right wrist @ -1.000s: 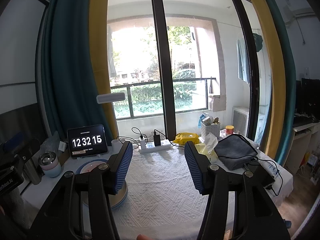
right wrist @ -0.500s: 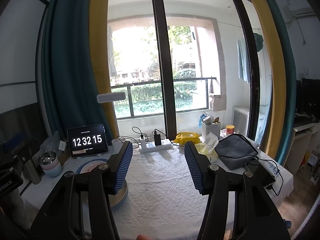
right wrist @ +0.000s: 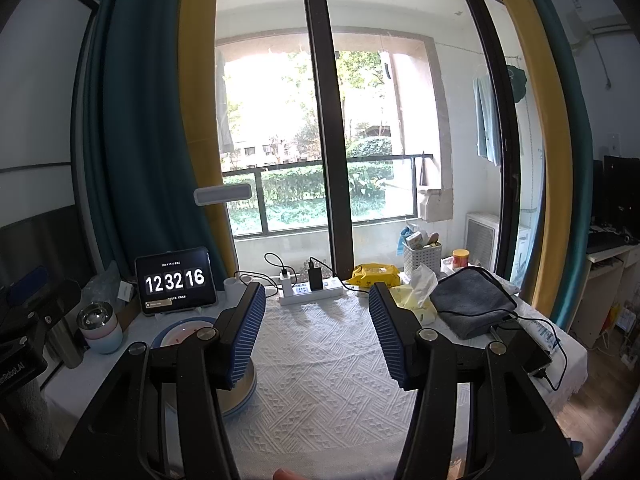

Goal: Organize plates and bowls

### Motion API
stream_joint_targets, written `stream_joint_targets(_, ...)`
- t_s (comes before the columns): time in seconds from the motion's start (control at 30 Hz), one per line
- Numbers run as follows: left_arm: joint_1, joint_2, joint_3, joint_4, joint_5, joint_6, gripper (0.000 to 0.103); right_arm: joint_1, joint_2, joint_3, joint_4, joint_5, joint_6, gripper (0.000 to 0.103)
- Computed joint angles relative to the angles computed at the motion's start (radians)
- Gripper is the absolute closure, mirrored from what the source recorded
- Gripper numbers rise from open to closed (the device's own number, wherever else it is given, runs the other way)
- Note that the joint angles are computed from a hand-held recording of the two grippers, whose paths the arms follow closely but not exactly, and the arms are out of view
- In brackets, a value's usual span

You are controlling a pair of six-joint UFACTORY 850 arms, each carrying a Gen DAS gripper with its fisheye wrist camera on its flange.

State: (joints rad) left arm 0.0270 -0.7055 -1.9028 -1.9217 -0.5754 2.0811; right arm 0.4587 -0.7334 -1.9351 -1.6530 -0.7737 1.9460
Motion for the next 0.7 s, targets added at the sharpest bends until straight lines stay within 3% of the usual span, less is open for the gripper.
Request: stream_joint_targets(0.7, 0.005, -0.006, -0.014, 0.038, 0.022, -0.047, 0.012, 0.002, -0.01, -0.01, 0.002, 0.003, -0.007, 0.046)
